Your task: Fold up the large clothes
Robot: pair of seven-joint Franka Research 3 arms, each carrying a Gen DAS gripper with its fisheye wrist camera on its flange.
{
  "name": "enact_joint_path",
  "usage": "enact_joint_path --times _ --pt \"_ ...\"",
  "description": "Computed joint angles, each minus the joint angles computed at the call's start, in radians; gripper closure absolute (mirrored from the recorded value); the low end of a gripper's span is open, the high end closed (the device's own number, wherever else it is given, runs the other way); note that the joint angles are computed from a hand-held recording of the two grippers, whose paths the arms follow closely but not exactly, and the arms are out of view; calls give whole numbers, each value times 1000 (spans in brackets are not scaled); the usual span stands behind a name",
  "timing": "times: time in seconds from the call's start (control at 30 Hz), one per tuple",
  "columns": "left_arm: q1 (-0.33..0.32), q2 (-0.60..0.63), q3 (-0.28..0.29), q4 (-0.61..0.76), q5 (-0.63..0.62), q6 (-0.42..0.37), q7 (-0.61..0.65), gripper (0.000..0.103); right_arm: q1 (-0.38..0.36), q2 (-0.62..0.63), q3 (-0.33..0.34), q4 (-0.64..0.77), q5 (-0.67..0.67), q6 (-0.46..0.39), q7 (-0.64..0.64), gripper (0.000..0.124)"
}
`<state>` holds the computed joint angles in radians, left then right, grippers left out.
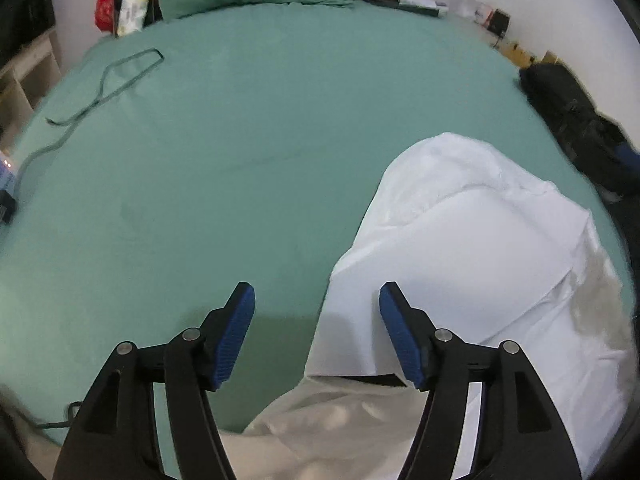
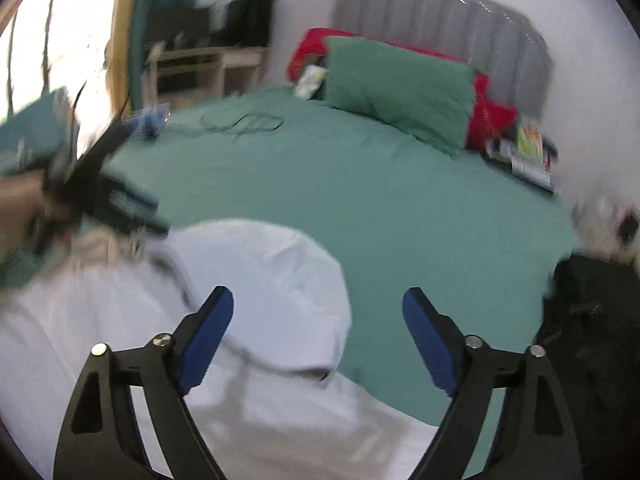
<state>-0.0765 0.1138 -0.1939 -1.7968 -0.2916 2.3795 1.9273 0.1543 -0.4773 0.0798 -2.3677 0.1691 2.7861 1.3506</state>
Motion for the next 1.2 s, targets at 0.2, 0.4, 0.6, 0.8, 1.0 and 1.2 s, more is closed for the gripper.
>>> enact_joint_path --times 0.2,0.4,0.6,0.8,1.0,1.2 --pt "56 49 -4 60 -185 -131 132 32 215 221 -282 194 268 -328 -37 36" --pt "82 69 -7 94 -265 -209 216 21 241 334 -346 291 550 -556 -265 57" --pt "104 112 -21 175 -307 -386 271 28 126 328 -138 298 323 -496 -282 108" --pt "-19 -76 -28 -116 -64 88 355 76 -119 232 223 150 -470 -23 206 112" --pt "-84 -140 -16 -297 236 489 73 84 -466 122 591 41 -1438 86 805 110" --pt "-207 -301 72 -499 126 563 211 84 -307 -7 467 -120 -1655 61 1036 106"
